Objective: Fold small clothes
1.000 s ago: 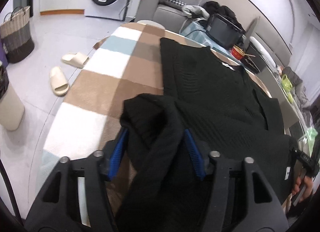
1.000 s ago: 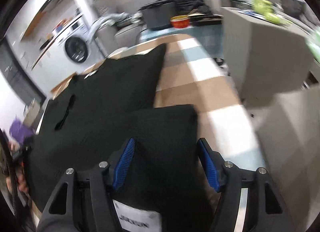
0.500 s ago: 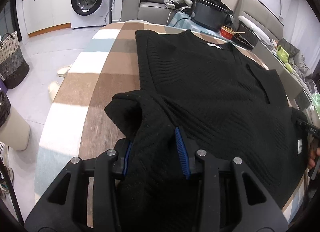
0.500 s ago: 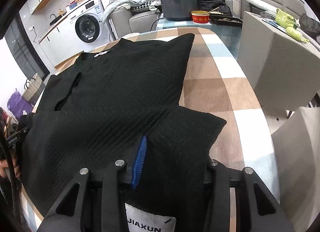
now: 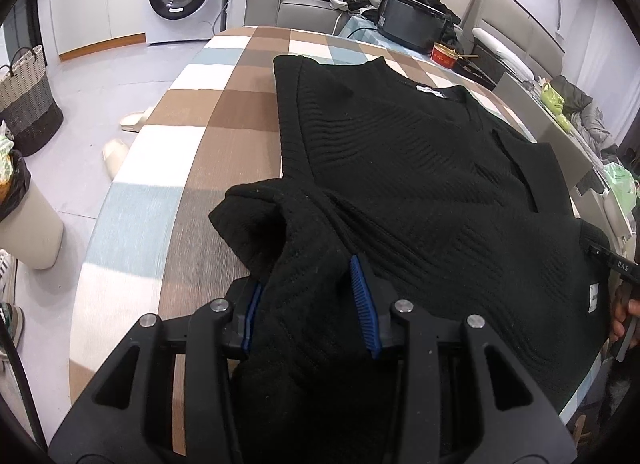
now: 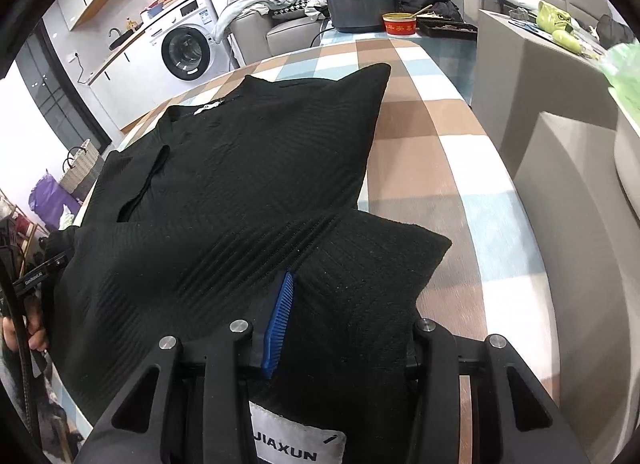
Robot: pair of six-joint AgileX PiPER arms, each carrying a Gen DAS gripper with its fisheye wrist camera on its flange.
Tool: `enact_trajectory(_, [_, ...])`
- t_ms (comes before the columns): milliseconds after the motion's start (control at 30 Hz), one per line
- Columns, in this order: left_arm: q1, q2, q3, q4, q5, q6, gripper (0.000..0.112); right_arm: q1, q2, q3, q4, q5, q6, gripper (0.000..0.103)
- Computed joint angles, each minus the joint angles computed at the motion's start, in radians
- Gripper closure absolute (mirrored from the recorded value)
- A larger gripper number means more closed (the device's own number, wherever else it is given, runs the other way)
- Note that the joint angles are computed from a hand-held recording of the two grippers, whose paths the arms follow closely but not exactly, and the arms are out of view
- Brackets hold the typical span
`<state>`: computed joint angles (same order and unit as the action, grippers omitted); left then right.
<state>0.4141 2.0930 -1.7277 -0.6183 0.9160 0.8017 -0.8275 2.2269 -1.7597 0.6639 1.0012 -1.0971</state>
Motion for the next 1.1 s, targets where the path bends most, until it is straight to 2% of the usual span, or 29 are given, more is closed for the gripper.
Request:
enact_trajectory(100, [0.013,-0.002,-0.005,-0.004,0.019,-0.026,0.075,-0.001,0.012,-0.036,-0.013,0.013,0.041,0.057])
enact_trajectory(167, [0.026,0.013,-0.052,0.010,0.062,-0.084,0.075,0.002,-0.010,-0.024,-0.027,-0.028,0.066,0.055])
enact_trajectory(233, [0.037,0.007,-0.060,-0.001,0.061,-0.094,0.074,-0.010,-0.033,-0.018,0.006,-0.063,0.065,0.055])
enact_trajectory(333, [0.041,-0.007,-0.070,-0.006,0.040,-0.092,0.066,-0.010,-0.079,0.001,0.049,-0.102,0.057,0.055])
enact_trajectory(400, [0.044,-0.021,-0.067,-0.006,0.030,-0.087,0.062,0.009,-0.095,-0.006,0.065,-0.096,0.068,0.055])
enact_trajectory(467, [0.040,-0.029,-0.066,0.011,0.011,-0.099,0.049,0.044,-0.104,-0.005,0.065,-0.097,0.081,0.055])
enact_trajectory(533, [0.043,-0.044,-0.046,0.024,-0.015,-0.108,0.046,0.090,-0.103,0.001,0.053,-0.102,0.096,0.053])
enact_trajectory(600, [0.052,-0.041,-0.051,0.031,-0.003,-0.115,0.045,0.134,-0.095,-0.006,0.013,-0.103,0.092,0.053])
enact_trajectory(700, [0.069,-0.043,-0.046,0.037,-0.001,-0.120,0.045,0.165,-0.123,0.056,-0.040,-0.198,0.096,0.053])
enact_trajectory(767, [0.080,-0.043,-0.042,0.027,-0.006,-0.112,0.045,0.159,-0.118,0.051,-0.081,-0.217,0.138,0.053])
enact_trajectory(933, [0.090,-0.024,-0.073,-0.001,0.009,-0.118,0.045,0.134,-0.116,0.037,-0.018,-0.175,0.106,0.053])
enact_trajectory(1100, [0.097,-0.044,-0.072,-0.046,0.016,-0.098,0.045,0.236,-0.088,0.023,-0.025,-0.146,0.123,0.053])
